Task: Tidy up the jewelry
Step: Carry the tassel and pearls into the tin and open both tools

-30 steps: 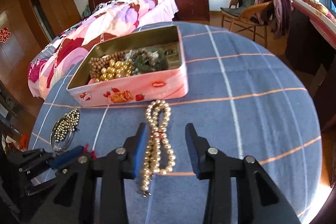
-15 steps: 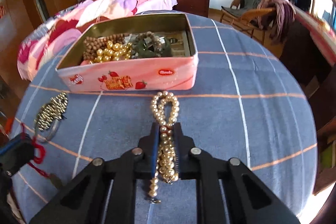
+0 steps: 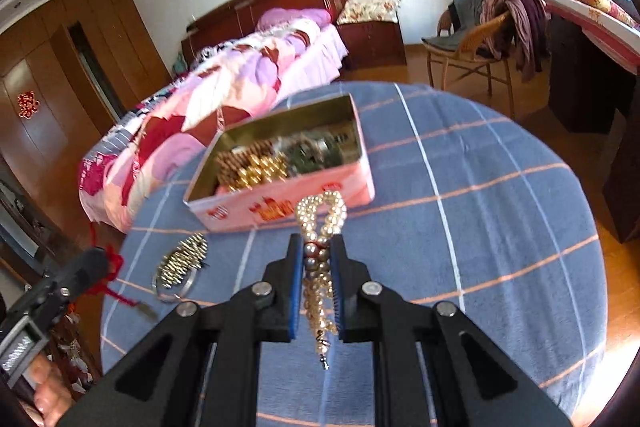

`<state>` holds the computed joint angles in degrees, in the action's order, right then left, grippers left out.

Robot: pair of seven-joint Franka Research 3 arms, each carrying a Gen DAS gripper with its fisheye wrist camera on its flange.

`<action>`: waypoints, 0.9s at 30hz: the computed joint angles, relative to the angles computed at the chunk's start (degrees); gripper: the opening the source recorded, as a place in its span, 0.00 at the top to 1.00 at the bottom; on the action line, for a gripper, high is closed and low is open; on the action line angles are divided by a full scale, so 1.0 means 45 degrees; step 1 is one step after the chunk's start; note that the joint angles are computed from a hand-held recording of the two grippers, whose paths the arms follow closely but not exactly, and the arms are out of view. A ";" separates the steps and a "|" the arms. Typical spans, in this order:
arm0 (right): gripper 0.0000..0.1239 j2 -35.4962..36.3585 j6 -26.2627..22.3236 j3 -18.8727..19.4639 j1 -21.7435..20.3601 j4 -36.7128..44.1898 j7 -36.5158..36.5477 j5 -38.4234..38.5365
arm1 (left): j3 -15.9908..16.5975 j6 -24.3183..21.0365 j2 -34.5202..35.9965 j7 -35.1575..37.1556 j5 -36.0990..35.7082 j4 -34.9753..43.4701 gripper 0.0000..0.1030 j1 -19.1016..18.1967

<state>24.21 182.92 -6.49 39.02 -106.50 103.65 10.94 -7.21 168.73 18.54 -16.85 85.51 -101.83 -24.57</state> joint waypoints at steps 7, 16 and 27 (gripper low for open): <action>0.87 0.0191 0.0314 -0.0857 0.0809 0.0297 -0.0045 -0.0131 | 0.0035 -0.0025 0.0023 -0.0430 0.0500 0.0276 0.96 0.0035; 0.87 0.0640 0.0570 -0.0755 0.0543 0.1455 -0.0620 0.0274 | 0.0167 -0.0021 0.0675 -0.0570 0.1109 0.1796 0.96 0.0188; 0.87 0.3363 -0.0589 -0.1082 0.0132 0.5702 -0.0201 0.0214 | 0.1041 0.0716 0.3077 0.0213 -0.0038 0.5195 0.96 0.0054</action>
<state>39.35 180.27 -11.36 39.62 -80.84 102.74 11.90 -2.53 171.95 32.38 -15.90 85.34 -78.45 -24.32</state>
